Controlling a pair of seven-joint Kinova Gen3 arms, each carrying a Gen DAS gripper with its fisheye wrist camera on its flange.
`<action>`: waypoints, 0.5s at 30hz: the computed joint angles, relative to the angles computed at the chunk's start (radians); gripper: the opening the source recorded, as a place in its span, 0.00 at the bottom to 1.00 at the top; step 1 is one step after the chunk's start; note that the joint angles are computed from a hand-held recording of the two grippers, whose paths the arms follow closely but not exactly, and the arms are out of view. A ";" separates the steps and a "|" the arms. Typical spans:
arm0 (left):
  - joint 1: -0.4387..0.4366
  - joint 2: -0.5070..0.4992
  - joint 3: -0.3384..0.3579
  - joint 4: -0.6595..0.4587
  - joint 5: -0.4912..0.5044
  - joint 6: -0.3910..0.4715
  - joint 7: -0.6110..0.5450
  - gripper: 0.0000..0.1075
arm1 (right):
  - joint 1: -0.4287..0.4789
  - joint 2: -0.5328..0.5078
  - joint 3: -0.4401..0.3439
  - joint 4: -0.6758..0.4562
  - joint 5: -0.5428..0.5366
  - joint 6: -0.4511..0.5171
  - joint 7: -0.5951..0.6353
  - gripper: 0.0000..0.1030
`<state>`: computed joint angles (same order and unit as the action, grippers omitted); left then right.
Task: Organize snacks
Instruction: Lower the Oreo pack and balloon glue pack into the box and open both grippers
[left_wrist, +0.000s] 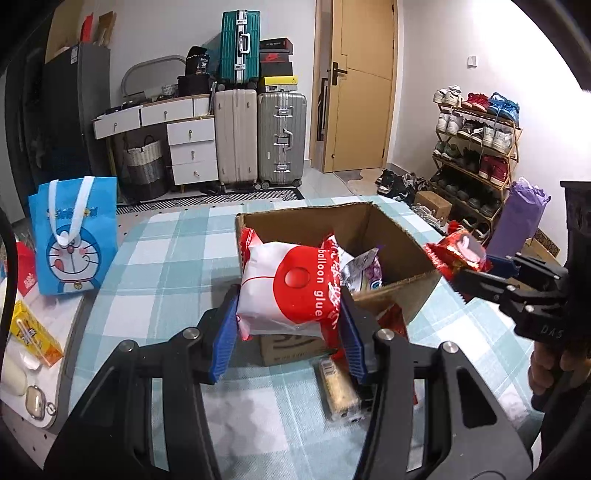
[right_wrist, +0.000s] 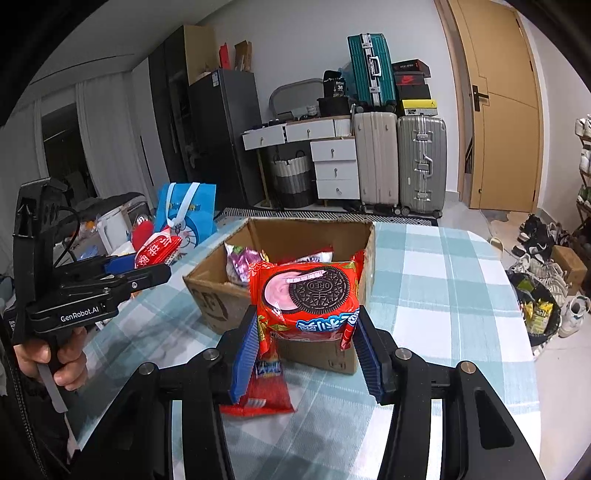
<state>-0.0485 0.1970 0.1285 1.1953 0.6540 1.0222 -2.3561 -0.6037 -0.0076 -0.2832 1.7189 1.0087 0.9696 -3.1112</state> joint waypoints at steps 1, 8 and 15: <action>0.003 0.008 0.002 -0.010 0.001 0.004 0.009 0.44 | 0.002 0.003 0.003 -0.003 -0.002 -0.004 0.003 0.48; 0.052 0.056 0.017 -0.072 -0.061 -0.023 0.085 0.44 | 0.020 0.019 0.029 -0.028 -0.001 -0.035 0.031 0.48; 0.104 0.111 0.037 -0.122 -0.145 -0.066 0.154 0.44 | 0.035 0.038 0.052 -0.037 -0.003 -0.069 0.049 0.48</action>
<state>0.0559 0.3085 0.1652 1.0735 0.5095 0.9567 -2.2021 -0.5683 0.0302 -0.2314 1.6816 1.0054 0.9007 -3.0623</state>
